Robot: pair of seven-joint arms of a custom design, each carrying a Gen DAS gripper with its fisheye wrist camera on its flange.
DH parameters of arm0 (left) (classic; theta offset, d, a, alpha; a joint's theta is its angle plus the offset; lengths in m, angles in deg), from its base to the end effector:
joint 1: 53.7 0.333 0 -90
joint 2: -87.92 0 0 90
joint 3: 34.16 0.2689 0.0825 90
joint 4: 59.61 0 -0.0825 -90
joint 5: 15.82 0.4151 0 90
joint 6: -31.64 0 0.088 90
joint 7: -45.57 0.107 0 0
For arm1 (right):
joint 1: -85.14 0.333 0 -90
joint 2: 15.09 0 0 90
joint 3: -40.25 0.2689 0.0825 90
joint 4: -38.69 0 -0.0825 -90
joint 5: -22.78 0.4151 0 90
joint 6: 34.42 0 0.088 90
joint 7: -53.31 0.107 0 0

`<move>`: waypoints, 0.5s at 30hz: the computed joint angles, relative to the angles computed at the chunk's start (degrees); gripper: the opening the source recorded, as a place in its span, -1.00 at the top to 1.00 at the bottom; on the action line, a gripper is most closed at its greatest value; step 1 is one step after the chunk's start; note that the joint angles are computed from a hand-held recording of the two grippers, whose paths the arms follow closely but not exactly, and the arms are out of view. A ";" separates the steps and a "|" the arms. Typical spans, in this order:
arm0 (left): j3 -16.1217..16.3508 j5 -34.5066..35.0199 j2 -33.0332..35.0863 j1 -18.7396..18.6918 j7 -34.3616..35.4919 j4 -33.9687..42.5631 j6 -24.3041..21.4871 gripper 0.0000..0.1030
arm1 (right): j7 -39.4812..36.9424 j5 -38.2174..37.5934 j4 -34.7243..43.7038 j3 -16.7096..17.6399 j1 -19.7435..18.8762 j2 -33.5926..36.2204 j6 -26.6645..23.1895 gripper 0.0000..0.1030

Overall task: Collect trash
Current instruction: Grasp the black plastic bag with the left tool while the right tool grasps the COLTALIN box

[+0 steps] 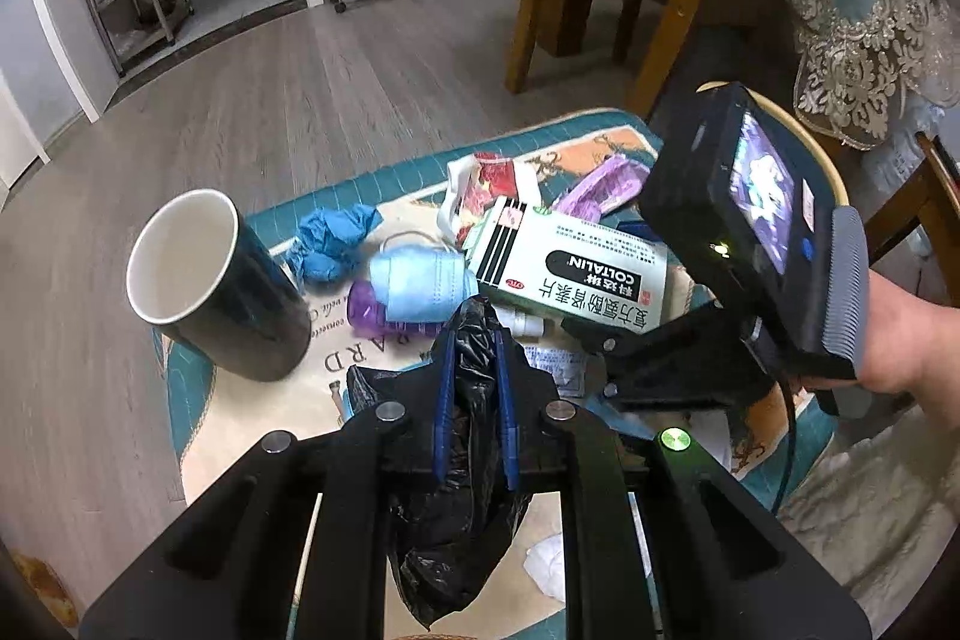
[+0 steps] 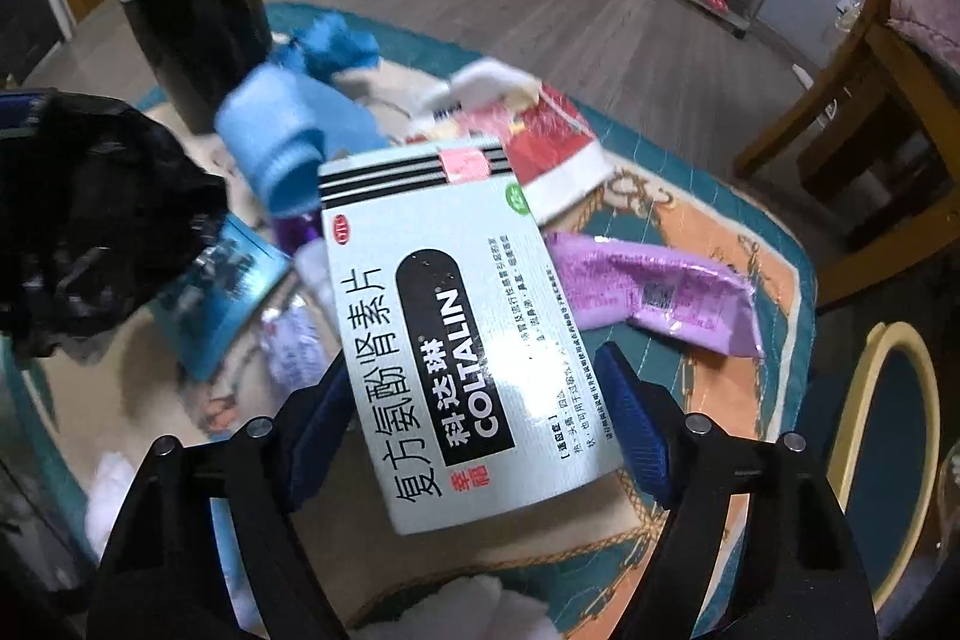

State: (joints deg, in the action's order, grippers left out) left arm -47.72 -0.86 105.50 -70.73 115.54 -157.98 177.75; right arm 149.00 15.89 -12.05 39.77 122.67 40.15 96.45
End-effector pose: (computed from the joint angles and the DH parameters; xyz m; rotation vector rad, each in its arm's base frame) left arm 0.6060 -0.3469 0.4139 -1.6046 2.2486 -0.6506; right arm 0.6501 0.4909 0.3237 -2.4511 1.2755 -0.3893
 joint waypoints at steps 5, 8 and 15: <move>0.28 0.97 -1.07 -0.23 -0.92 -0.76 1.95 0.76 | 1.74 -0.73 -12.67 0.12 0.35 -9.63 5.13 -0.47; 0.39 1.83 -2.14 -0.36 -1.82 -1.63 3.15 0.76 | 3.17 -1.06 -19.57 0.69 0.11 -15.14 8.33 -0.38; 0.32 2.48 -4.78 -0.22 -3.90 -4.15 4.70 0.76 | 6.34 -2.60 -26.61 1.35 -0.58 -20.80 6.58 0.61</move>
State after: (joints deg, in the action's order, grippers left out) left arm -47.40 1.61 100.72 -70.96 111.64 -162.13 182.45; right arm 155.34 13.30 -38.66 41.12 122.09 19.35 103.03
